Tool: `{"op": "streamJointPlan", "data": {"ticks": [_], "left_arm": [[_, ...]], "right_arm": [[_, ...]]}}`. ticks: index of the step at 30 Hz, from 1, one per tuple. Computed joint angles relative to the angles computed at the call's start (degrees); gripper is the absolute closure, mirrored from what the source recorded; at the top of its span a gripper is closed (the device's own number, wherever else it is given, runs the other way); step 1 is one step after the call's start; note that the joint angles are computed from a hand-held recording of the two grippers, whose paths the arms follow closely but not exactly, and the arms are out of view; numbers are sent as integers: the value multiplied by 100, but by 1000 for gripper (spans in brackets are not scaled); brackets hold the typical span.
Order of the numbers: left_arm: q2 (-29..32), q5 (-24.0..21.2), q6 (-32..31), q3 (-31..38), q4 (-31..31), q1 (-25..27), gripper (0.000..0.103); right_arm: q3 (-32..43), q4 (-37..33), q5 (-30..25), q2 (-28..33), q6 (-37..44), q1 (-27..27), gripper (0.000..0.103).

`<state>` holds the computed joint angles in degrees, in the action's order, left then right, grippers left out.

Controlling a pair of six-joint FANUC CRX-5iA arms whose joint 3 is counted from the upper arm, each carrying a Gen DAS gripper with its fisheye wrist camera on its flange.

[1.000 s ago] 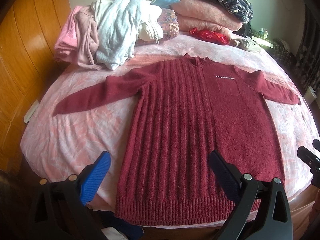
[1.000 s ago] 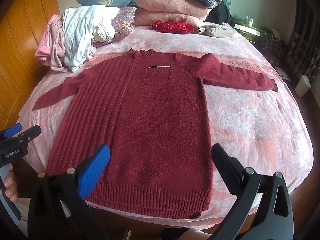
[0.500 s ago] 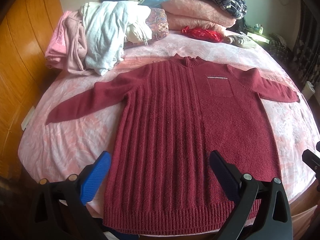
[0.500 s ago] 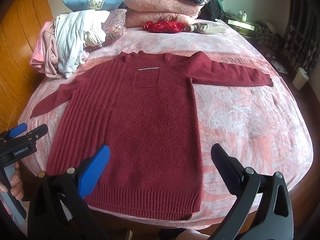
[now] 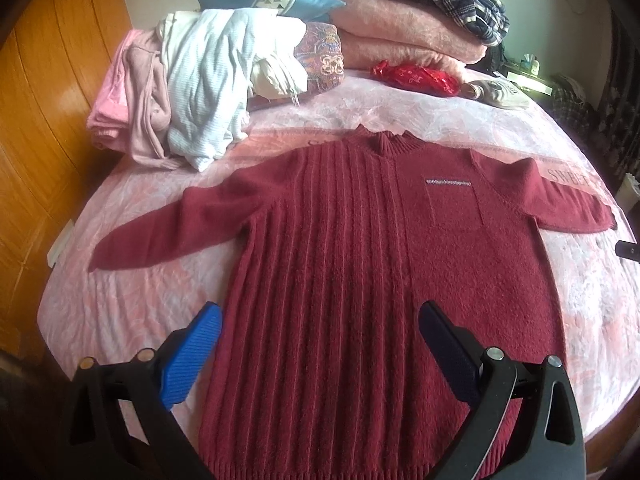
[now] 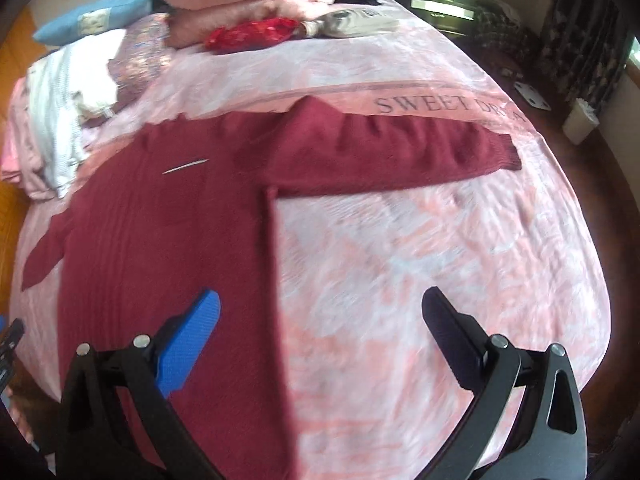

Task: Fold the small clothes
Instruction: 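Reach the right tool to the sweater sleeve cuff and grasp it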

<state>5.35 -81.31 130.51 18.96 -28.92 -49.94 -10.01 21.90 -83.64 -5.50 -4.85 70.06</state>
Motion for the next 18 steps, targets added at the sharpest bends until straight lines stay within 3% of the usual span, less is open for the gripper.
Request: {"op": "streamJointPlan", "data": {"ticks": [4,9,18], "left_arm": [[433,190,-61,340,44,219,4],[832,528,-107,558,214,413,4],[1244,741,-172,644,483,603,4]], "right_arm": [[-858,-544,1025,-491,516,-1383,3],[-1374,-942,1946,-737,1162,-2400,3],[-1631,-1386,2494,-619,1648,-3363,6]]}}
